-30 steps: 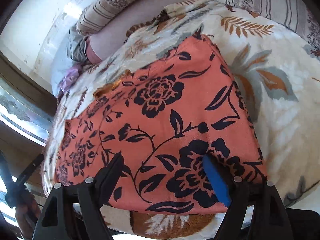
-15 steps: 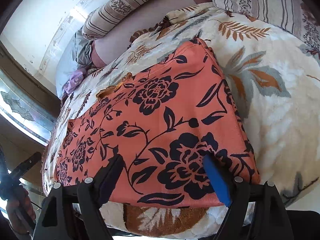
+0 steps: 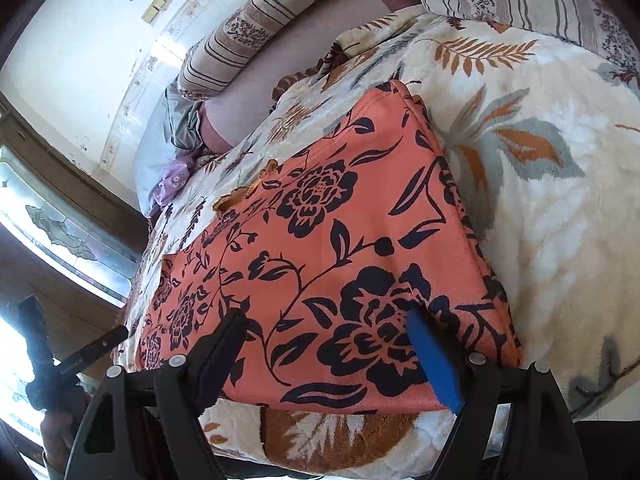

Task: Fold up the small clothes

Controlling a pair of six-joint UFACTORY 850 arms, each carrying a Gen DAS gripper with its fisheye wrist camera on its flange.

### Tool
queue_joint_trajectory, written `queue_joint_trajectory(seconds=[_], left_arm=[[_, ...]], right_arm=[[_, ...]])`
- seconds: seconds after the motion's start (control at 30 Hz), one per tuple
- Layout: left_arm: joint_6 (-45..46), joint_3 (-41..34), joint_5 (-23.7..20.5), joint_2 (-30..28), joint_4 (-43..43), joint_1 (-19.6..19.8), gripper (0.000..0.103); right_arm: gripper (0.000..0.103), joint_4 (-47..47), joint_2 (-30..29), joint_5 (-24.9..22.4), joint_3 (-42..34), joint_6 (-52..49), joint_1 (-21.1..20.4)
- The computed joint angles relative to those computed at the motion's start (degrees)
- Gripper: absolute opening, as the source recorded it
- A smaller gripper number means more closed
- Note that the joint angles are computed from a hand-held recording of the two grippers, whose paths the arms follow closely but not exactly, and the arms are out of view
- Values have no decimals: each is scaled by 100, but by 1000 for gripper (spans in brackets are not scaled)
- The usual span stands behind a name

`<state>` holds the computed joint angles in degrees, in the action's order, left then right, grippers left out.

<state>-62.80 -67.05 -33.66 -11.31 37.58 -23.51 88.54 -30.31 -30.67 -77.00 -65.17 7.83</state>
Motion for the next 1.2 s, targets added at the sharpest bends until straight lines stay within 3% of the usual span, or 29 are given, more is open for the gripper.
queue_joint_trajectory(seconds=[0.4,0.63,0.93,1.2], left_arm=[[228,-68,315,-213,-379,-11,81],[304,-226,260,-383,-354,-104,81],[223,-370,223,-477,-140,-155,81],[287,-435,231,-557,-188,-148,81]], right_arm=[[85,-632,310,-667,528,1942,-340],[85,270,197,-812,486,1511,-506],[86,451,-35,-940,276,1729,-581],[86,396,13,-646,129,1588,-500]])
